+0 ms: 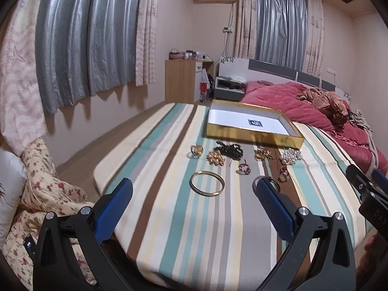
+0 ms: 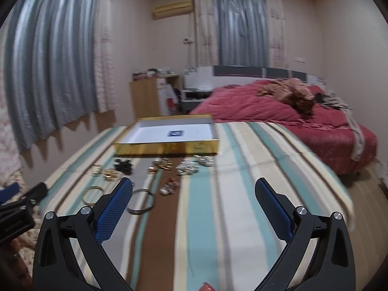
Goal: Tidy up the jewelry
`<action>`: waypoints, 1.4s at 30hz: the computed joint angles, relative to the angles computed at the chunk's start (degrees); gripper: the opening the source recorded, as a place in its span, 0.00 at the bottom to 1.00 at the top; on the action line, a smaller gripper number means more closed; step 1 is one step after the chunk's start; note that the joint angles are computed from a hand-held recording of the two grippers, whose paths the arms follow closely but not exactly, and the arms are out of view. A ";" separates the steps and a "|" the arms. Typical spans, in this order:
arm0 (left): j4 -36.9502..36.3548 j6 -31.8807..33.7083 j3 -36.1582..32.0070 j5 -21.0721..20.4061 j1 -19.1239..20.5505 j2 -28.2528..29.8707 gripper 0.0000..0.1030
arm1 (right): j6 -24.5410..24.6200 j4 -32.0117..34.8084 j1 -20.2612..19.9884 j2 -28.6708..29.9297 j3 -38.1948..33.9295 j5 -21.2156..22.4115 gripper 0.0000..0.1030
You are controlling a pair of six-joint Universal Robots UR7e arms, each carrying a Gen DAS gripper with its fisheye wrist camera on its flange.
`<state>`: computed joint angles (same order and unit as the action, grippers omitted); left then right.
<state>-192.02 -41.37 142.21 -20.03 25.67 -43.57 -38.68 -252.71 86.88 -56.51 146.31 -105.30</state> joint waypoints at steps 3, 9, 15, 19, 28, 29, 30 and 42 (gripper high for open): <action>-5.02 3.44 0.14 -3.81 1.45 0.66 0.00 | 0.58 4.28 -2.68 -0.93 0.60 5.94 0.95; 3.92 -1.74 -1.33 -8.47 5.77 -1.61 0.00 | -0.90 17.00 -1.59 0.82 -3.68 -0.66 0.95; 16.26 -4.71 -5.38 -10.12 10.26 -2.72 0.00 | -2.19 23.37 -1.43 3.85 -8.21 -2.20 0.95; 16.57 -0.20 -7.91 -7.64 12.05 -0.43 0.00 | -2.50 28.19 0.17 6.11 -11.82 -4.71 0.86; 6.37 13.22 -11.20 -7.73 16.60 2.92 0.00 | -3.12 33.78 1.49 8.07 -15.97 -7.39 0.65; 5.10 14.21 -11.54 -8.11 16.93 3.33 0.00 | -3.38 34.31 1.50 8.06 -16.37 -7.38 0.61; 3.73 16.14 -12.06 -9.26 17.41 3.66 0.00 | -3.96 34.27 1.36 8.05 -16.44 -7.16 0.57; -1.26 26.13 -18.57 -9.62 19.41 9.06 0.00 | -5.42 34.71 -1.53 5.60 -15.18 -2.33 0.55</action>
